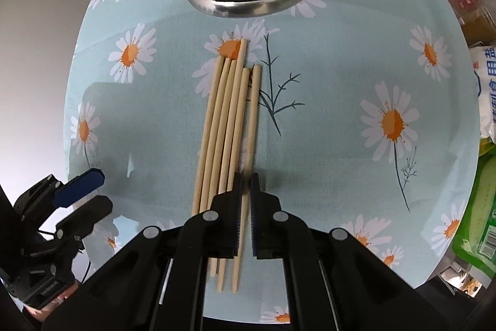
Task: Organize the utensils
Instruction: 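Grasp a chopstick with the right tool while the left tool grasps another chopstick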
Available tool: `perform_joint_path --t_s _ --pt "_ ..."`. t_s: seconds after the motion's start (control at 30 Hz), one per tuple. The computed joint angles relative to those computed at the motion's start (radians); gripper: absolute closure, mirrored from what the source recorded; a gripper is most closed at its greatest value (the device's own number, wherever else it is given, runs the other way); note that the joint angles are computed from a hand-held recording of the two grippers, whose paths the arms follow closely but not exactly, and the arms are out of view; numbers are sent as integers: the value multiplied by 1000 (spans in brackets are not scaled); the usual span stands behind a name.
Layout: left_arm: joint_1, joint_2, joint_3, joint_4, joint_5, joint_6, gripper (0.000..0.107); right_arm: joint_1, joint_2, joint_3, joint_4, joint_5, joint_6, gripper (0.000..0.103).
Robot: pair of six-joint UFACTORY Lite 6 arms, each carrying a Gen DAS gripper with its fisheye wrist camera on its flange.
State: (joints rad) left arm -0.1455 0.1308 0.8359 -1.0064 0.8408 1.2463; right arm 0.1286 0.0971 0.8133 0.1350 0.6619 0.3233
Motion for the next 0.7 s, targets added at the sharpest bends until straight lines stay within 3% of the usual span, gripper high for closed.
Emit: perform_joint_path --t_s 0.13,0.37,0.7 --pt "-33 -6 -4 12 -26 -36 79 4 3 4 23 -8 -14 98" --pt "-123 -24 8 77 -96 -159 79 -150 -71 -65 209 5 -289 98" --pt "-318 17 98 294 -212 -487 79 -456 -183 -74 388 181 -701 98"
